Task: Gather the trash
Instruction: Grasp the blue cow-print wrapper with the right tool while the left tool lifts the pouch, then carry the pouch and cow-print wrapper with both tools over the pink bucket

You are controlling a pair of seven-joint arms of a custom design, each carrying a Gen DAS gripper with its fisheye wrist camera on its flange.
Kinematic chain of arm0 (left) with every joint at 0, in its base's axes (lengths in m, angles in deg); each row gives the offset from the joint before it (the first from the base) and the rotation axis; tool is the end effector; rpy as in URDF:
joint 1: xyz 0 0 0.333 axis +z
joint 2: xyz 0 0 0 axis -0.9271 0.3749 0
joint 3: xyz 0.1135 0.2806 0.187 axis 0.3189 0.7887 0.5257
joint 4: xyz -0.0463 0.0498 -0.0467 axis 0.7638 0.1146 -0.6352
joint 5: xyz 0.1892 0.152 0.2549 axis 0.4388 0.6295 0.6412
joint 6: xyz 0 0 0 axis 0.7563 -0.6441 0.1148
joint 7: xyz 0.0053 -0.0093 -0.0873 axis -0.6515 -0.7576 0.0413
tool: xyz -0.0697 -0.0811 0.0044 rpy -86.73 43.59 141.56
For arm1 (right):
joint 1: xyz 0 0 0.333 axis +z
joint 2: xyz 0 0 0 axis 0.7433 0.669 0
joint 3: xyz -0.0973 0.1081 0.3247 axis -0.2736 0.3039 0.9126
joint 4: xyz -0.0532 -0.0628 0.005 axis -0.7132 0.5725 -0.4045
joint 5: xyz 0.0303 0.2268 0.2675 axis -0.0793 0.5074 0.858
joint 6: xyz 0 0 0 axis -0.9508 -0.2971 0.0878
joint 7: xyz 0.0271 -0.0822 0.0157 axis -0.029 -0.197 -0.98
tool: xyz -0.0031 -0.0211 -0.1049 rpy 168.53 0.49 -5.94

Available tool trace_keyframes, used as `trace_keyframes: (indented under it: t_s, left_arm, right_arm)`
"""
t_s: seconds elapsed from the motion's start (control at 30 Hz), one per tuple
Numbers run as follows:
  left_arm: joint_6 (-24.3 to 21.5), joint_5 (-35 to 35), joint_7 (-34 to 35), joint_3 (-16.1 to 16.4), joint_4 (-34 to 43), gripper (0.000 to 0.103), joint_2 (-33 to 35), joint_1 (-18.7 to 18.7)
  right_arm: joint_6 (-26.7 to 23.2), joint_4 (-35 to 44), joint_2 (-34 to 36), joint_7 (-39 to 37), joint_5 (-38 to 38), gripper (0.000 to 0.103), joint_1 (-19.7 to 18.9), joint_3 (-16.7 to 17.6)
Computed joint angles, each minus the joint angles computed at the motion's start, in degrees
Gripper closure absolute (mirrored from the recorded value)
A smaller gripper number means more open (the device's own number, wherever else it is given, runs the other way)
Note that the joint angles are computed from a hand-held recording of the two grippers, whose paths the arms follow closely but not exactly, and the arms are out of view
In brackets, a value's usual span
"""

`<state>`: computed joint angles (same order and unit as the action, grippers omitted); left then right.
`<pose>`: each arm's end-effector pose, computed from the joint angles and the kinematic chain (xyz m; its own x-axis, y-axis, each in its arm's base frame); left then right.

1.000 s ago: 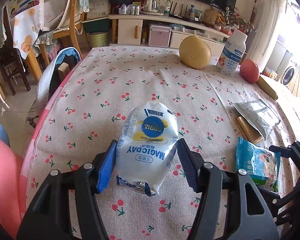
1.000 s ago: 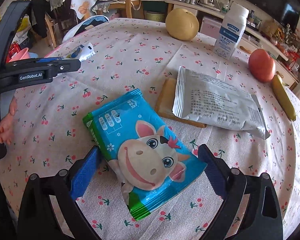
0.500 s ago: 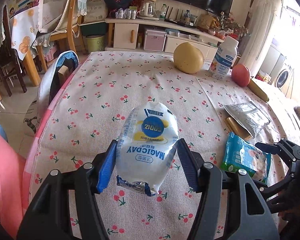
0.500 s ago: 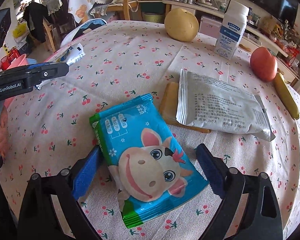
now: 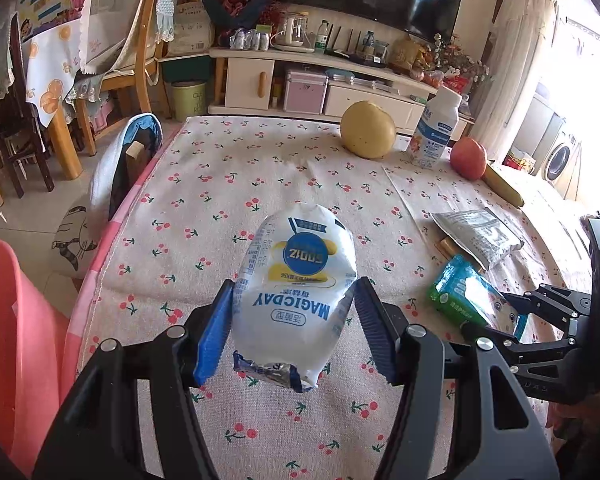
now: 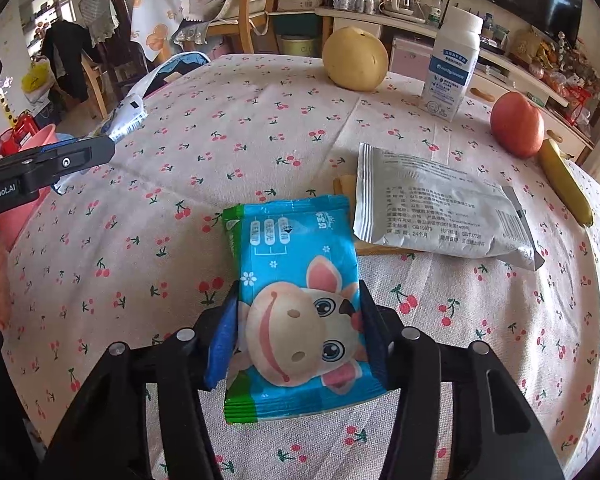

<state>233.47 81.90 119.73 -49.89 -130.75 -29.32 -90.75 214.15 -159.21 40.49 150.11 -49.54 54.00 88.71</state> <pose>0.5671 -0.2891 0.3474 -0.3712 -0.9197 0.1275 -0.7045 0.1895 -0.6839 0.5020 0.0908 0.3228 0.1128 -0.9924 -0.0497 -0.8214 -0.0650 -0.5666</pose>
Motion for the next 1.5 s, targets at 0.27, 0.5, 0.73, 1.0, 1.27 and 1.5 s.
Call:
trace_keyframes:
  t_s: [0.27, 0.5, 0.73, 1.0, 1.27, 1.5]
  left_arm:
    - [2.8, -0.8, 0.7, 0.4, -3.4, 0.042, -2.4, 0.5]
    - [4.7, -3.0, 2.4, 0.8, -5.6, 0.042, -4.0, 0.4]
    - [6.5, -6.5, 5.0, 2.0, -7.4, 0.041, -5.4, -0.7]
    - [8.4, -9.5, 6.1, 1.0, -9.8, 0.041, -7.4, 1.3]
    - [11.8, -12.0, 5.7, -0.5, -12.6, 0.041, -9.7, 4.3]
    - [14.4, -13.2, 2.3, -2.0, -14.9, 0.042, -11.3, 9.2]
  right_arm:
    - [2.9, -0.9, 0.0, -2.2, 6.9, 0.055, 9.0, -6.5]
    - [4.3, -1.5, -0.2, -1.2, 7.7, 0.058, 8.3, -4.5]
    - [5.1, -1.6, -0.5, 0.0, 6.9, 0.059, 8.1, -3.0]
    - [5.6, -2.3, -2.3, 12.1, -4.8, 0.059, -2.2, 6.3]
    - [6.3, 0.2, -2.6, 29.0, -22.3, 0.059, -11.6, 15.0]
    - [5.8, 7.2, 0.4, 41.3, -35.7, 0.059, -16.8, 22.9]
